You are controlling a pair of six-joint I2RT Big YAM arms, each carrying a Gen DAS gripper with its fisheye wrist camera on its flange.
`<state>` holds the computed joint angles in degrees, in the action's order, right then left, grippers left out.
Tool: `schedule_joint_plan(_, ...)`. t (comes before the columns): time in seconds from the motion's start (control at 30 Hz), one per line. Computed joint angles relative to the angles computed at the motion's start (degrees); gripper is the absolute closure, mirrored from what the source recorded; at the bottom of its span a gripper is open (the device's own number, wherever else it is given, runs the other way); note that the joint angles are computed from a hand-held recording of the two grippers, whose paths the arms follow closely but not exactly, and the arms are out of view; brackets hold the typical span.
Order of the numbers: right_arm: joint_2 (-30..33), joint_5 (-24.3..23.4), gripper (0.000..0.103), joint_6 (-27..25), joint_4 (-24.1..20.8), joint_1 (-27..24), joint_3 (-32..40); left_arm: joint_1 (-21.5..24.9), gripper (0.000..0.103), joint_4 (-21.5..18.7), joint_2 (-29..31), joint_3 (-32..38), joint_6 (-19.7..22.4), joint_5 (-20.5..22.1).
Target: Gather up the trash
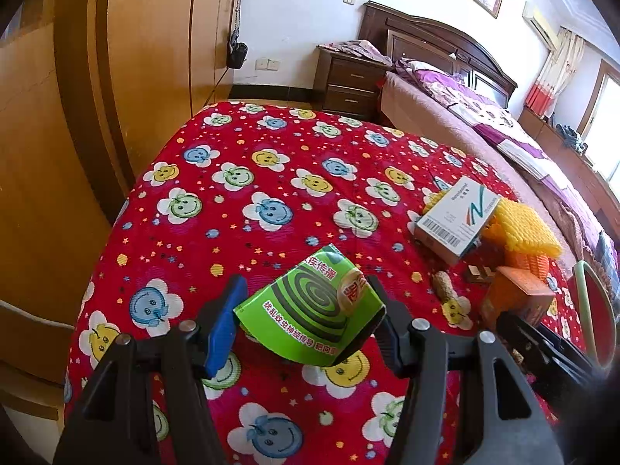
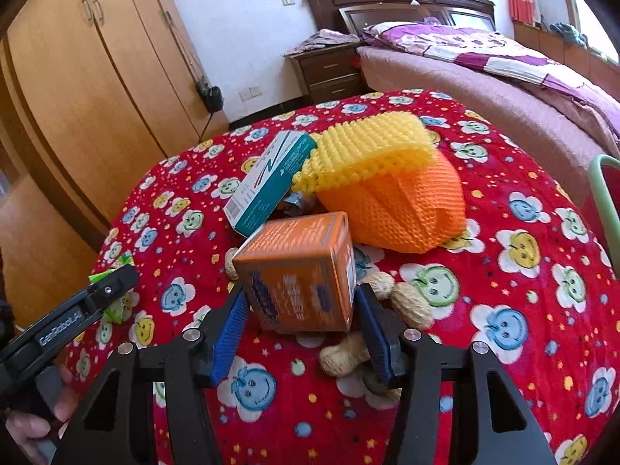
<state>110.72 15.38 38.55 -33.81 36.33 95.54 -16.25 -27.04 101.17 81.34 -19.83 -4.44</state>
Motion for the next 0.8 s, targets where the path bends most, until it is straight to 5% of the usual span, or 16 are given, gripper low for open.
schedule_joint_plan(0.6,-11.5,3.3,0.047,-1.7,7.6,0.6,-13.0,-2.8,0.041,0.0,-2.0,-1.0,-0.9,2.6)
schedule_joint_plan(0.67,-12.4,3.6,0.058,-1.5,7.7,0.6,-14.0,-3.1,0.041,-0.1,-2.2,-1.2,-1.0,2.8)
schedule_joint_plan(0.8,-13.9,4.3,0.058,-0.8,8.4,0.5,-15.9,-4.1,0.041,-0.2,-2.7,-1.3,-0.9,2.9)
